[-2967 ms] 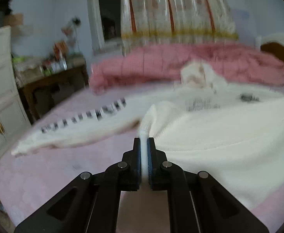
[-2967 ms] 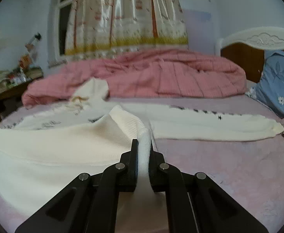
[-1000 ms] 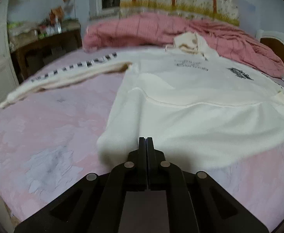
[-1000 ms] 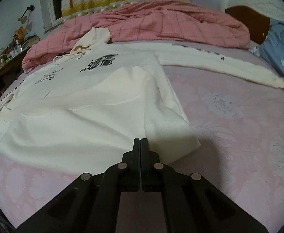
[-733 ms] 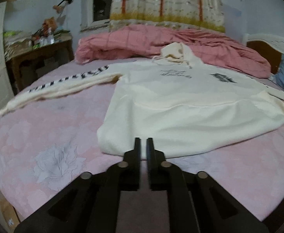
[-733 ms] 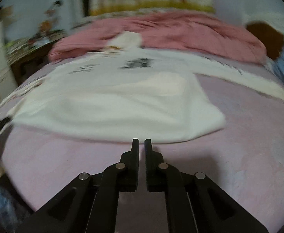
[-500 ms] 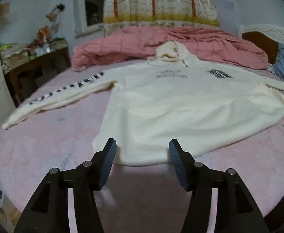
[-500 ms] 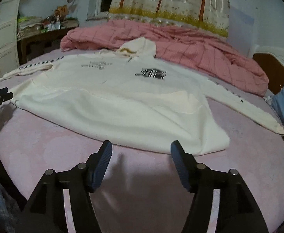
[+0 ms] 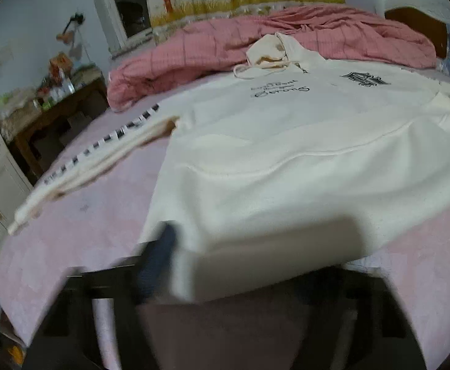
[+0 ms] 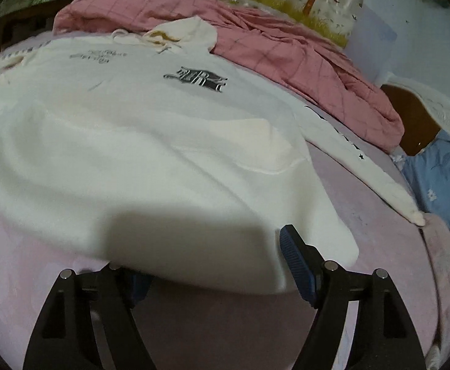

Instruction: Fold large clothes

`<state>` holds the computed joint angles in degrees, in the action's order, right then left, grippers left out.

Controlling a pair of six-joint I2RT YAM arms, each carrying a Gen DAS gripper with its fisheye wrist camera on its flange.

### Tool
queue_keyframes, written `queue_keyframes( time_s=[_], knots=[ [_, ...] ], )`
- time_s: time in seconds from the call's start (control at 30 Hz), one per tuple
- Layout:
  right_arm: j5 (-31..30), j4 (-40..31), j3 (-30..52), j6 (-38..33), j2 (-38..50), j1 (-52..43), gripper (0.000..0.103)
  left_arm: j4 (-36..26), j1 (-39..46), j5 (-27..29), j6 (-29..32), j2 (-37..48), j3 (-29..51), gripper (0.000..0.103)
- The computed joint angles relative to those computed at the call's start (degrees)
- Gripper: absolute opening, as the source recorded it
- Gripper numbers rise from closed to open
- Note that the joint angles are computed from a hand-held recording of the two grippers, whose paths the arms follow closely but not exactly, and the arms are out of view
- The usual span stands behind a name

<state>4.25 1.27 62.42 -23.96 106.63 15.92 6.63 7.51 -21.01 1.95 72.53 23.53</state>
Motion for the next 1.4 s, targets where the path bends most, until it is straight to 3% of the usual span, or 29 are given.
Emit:
queue_keyframes(
  time_s=[0.03,0.07,0.1,0.13,0.27,0.4,0.57,0.63,0.83,0.97,1.13,1.3,1.4],
  knots=[
    [-1.32,-0.59,0.79,0.17,0.66,-0.33,0.052,1.10,-1.10,-3.06,0.06,1.26,-0.07,0.008],
    [-1.73,-1.09,1.05,0.32,0.85,-0.59,0.024,1.43,-1.24,-3.67,0.08,1.64,-0.15,0.008],
    [-0.40,0.35,-0.31,0.54,0.19,-0.36,0.011,2.27,-1.35,-3.97,0.18,0.30,-1.25,0.006],
    [0.54,1.53,-1.24,0.42,-0.28,-0.10,0.007,3.12,-1.37,-4.05,0.35,-1.49,-2.48,0.006],
    [-0.01,9.46,-11.67,0.77,-7.59,-0.27,0.005,5.35,-2.25,-4.63,-1.68,-14.06,-10.43,0.006],
    [-2.91,14.79,-21.95,0.27,-15.38,-1.16,0.005,-0.09,-0.53,-2.84,-2.53,-26.77,-15.67,0.006],
    [-9.14,12.91,-30.66,1.28,-25.93,-4.77,0.005,-18.41,3.59,2.05,-2.36,-46.75,-17.63,0.006],
    [-10.37,12.56,-32.92,1.32,-29.00,-5.47,0.005,-21.12,4.09,3.24,-2.46,-48.27,-17.15,0.006],
    [-13.74,9.46,-32.00,4.83,-31.24,-6.61,0.005,-18.97,1.45,0.78,-3.93,-42.00,-12.64,0.006],
    [-8.64,11.23,-27.43,4.13,-30.57,-2.77,0.005,-16.40,3.55,2.43,-5.66,-31.31,-4.31,0.006],
    [-8.65,4.36,-10.65,8.80,-20.89,-1.33,0.005,-14.23,7.05,5.28,-5.47,-14.60,9.18,0.006],
    [-2.82,-1.40,8.45,8.62,-4.48,1.12,0.005,-12.58,6.90,2.16,-4.40,-0.79,18.42,0.006],
    [-5.11,-6.99,18.35,10.21,3.18,0.33,0.005,-10.94,6.92,0.83,-3.36,6.55,21.68,0.006]
  ],
)
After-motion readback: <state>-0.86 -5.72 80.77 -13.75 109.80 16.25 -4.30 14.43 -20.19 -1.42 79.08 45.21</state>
